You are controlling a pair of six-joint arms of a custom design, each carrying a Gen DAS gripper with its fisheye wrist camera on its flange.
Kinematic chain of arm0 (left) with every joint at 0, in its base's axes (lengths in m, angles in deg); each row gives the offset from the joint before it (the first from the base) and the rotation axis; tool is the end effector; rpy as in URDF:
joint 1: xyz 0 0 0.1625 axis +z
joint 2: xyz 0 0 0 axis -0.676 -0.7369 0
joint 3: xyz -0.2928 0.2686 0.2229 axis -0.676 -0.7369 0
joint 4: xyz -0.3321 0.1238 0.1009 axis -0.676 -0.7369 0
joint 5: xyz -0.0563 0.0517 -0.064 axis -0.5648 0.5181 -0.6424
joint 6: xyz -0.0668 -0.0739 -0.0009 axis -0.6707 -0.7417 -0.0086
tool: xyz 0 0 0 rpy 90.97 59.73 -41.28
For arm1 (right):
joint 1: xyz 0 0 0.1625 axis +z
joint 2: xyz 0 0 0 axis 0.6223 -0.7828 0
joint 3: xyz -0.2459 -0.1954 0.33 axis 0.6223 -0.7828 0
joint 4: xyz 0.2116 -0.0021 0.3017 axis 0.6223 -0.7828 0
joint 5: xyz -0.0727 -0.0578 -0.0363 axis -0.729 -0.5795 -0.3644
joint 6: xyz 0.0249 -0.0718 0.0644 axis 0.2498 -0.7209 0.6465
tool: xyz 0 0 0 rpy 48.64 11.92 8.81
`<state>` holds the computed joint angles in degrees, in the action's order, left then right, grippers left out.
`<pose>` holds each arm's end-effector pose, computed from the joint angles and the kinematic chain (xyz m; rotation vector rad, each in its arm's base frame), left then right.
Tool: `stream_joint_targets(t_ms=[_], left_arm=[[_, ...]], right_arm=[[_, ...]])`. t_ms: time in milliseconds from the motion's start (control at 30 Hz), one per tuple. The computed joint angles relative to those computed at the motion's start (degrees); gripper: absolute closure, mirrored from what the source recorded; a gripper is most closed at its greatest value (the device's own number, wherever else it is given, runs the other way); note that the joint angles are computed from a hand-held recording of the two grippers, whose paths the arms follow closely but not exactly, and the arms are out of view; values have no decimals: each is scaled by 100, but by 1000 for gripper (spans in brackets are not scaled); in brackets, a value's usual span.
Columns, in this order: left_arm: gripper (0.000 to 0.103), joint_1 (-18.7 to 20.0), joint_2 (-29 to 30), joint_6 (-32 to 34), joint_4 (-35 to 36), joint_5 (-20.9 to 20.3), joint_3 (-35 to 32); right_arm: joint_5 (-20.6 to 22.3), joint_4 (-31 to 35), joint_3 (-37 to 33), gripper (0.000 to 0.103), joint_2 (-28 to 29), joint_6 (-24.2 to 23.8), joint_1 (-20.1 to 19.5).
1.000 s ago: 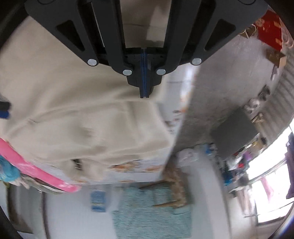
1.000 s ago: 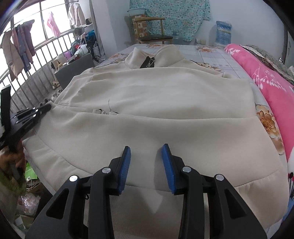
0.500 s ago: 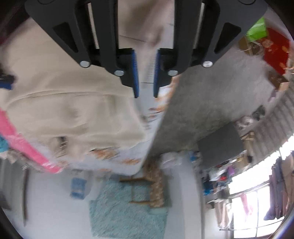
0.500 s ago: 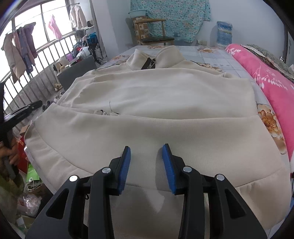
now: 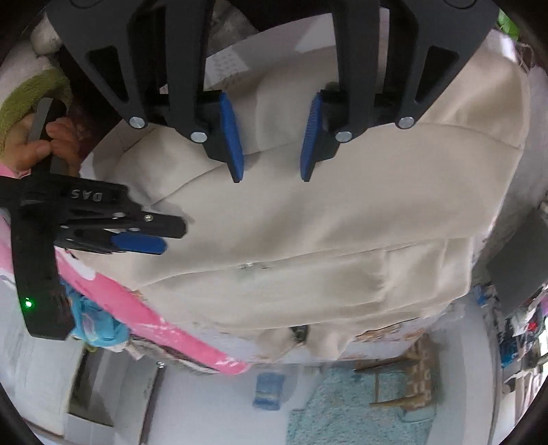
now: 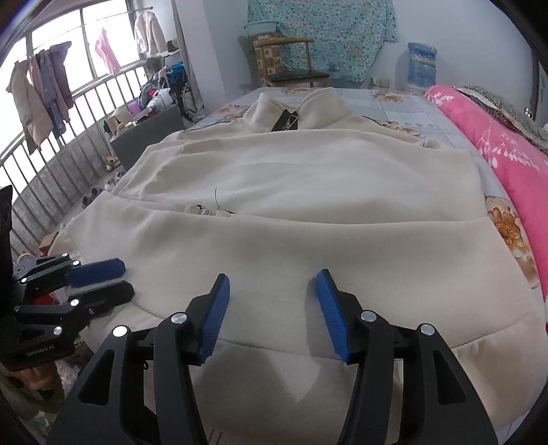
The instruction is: Fold large clothes
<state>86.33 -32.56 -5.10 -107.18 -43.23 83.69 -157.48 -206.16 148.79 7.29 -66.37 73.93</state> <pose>-0.3016 -0.5733 0.3331 0.5224 2.4048 -0.8298 0.3752 -0.6644 0.2086 0.8437 -2.5271 0.6895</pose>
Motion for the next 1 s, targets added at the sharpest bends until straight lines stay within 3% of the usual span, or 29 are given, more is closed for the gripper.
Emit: stream_joint_targets(t_ms=[133,233,300,400,500,600,833,1000], left_arm=[[68,-70,-263,-136,52,-102,120],[53,-209,-482,-198,287,83,317],[49,-178,-538,-432,535,148,389],[49,-156,-589,-751,624,43,279],[48,-201,-564,-790,745,288,135],[39,-206,-504,-631,570,363,-12],[33,-89,40,-568,818,777,-705],[32,96,537,-1035,1748,1212,-1319]], right_arm=[[115,-24,43,51,-36,27,-32],[136,-100,76,51,-34,32,-36],[127,-152,94,50,-27,30,-32],[102,-125,66,50,-13,60,-21],[204,54,10,50,-58,298,-35],[383,-30,53,49,-165,456,-59],[-181,2,-271,44,32,283,74],[-627,61,-548,35,310,65,146]])
